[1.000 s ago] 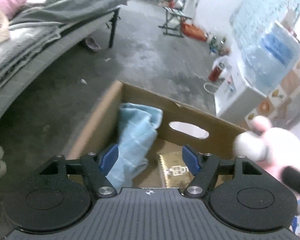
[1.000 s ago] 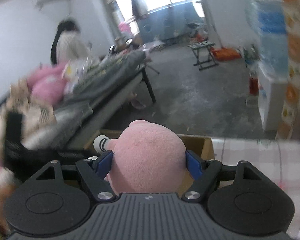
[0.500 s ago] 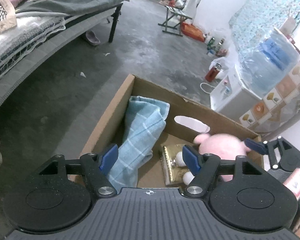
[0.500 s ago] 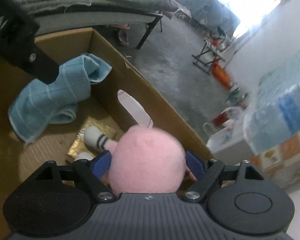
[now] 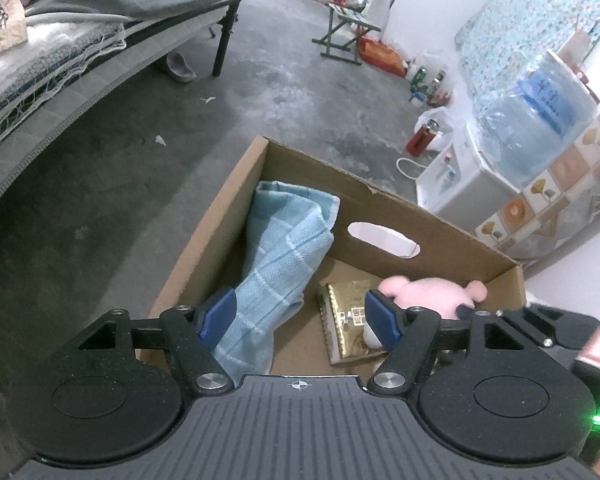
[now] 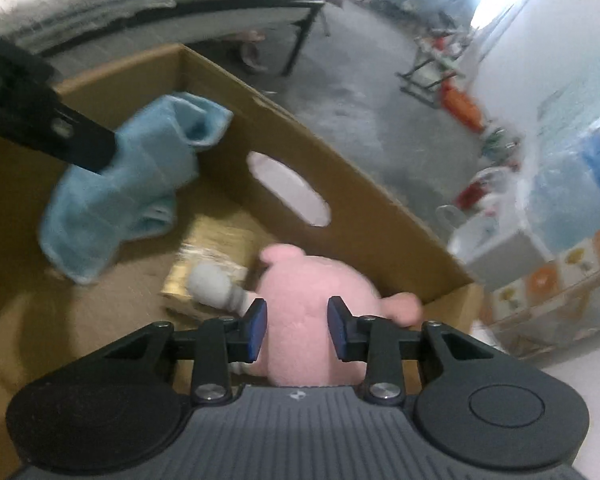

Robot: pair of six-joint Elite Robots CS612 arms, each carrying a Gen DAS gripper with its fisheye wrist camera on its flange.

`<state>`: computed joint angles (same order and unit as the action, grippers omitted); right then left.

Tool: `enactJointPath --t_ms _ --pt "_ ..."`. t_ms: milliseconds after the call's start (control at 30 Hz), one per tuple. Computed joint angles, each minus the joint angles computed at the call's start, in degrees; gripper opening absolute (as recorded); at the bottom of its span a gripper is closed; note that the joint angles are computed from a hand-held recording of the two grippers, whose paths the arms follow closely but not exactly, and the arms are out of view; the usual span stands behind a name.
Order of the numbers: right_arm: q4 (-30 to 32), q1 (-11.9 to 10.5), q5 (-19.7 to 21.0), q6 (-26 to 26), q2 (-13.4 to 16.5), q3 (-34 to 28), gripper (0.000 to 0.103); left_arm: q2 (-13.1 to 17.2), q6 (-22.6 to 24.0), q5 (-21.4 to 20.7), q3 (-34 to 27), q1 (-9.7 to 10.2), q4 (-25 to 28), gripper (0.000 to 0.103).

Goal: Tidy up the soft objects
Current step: 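Withdraw both tools from the box back toward the table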

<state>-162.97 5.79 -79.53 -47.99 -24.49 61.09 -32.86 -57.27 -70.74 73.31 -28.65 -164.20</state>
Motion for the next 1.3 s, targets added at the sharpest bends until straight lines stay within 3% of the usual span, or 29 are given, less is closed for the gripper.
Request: enactJointPath --t_ms 133,400,667,800,933,1100,1200,1300 --pt "1.8 -1.0 4.3 3.7 -1.0 0.4 0.04 -0.1 0.3 0.0 0.3 -0.05 -0.5 0.071" --pt "-4.3 -6.1 21.5 10.3 -8.4 11.7 0.043 -2.1 3.2 1.2 2.8 -1.47 -3.0 0.076" --pt "-12.6 -13.5 38.6 21.6 -15.2 23.9 0.044 -6.1 10.1 2.8 9.4 -5.03 -10.5 0.091" --pt "-18.6 -17.2 44.1 27.0 -17.2 29.5 0.044 -7.7 16.2 5.5 13.2 -7.8 -17.2 0.099" --pt "-32.2 -20.5 46.0 36.1 -17.7 34.8 0.045 -8.9 22.0 9.9 16.1 -10.88 -21.6 0.1" --pt "-47.4 -24.0 43.5 43.0 -18.4 40.7 0.045 -9.3 22.3 10.9 18.8 -13.89 -26.7 0.1" --pt "-50.1 -25.2 40.5 42.5 -19.2 43.6 0.045 -8.8 22.4 10.3 19.6 -15.2 -29.7 0.101" --pt "-49.0 -25.4 35.1 38.0 -20.5 46.1 0.045 -8.1 21.0 3.7 19.7 -15.25 -31.0 0.102"
